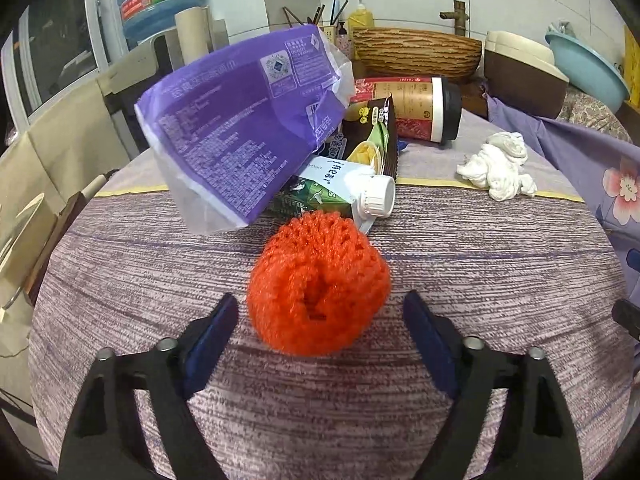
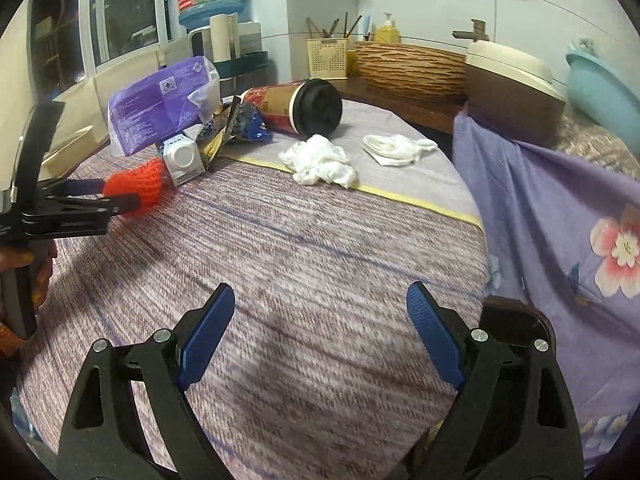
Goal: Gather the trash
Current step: 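Grasp the orange mesh scrubber with the left tool while the right tool grasps the white tissue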
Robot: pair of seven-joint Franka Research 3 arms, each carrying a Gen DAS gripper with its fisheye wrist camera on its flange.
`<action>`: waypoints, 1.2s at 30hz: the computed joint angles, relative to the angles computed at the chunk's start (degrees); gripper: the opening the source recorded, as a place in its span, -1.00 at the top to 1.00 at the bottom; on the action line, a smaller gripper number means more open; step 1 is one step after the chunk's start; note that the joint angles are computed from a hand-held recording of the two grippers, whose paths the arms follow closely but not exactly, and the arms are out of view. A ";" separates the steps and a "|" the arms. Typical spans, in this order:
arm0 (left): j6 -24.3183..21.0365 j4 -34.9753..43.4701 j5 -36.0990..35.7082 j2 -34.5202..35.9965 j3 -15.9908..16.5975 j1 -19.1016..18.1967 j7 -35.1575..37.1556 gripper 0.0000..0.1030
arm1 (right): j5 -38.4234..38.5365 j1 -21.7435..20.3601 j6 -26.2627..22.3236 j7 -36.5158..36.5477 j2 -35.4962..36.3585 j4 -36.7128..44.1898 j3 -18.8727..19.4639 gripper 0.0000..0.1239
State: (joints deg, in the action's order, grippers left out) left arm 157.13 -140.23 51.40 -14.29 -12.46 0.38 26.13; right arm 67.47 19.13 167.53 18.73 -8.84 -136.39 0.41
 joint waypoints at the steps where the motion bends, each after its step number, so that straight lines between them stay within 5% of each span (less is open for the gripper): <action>1: 0.11 0.23 -1.32 0.51 0.49 -0.31 1.14 -0.21 | -1.60 -0.19 -0.36 1.31 0.84 0.94 0.25 -0.40; 3: 1.29 -0.11 -2.52 0.75 1.10 -0.22 1.54 0.16 | -3.86 -0.50 -1.23 3.27 2.34 2.71 0.58 -0.40; 6: 3.40 -1.77 -1.34 -0.77 0.86 0.94 -0.86 0.42 | -7.34 -0.91 -1.73 5.85 5.19 5.87 1.47 -0.40; 14: 8.11 -6.35 1.43 -6.29 -1.78 4.97 -6.11 0.49 | -21.42 -2.30 0.51 16.12 15.41 16.43 3.88 -0.40; 25: 14.78 -8.76 5.28 -8.91 -5.15 10.94 -12.75 0.49 | -45.31 -1.61 -3.54 36.62 27.98 31.02 2.77 -0.38; 30: 15.81 -9.01 4.51 -8.69 -4.97 11.26 -12.06 0.49 | -47.89 -2.76 -4.67 38.42 29.80 33.67 4.13 0.21; 36: 15.40 -8.99 3.89 -8.88 -5.75 11.77 -11.37 0.49 | -42.51 -6.32 -3.83 34.07 27.14 30.18 7.97 0.47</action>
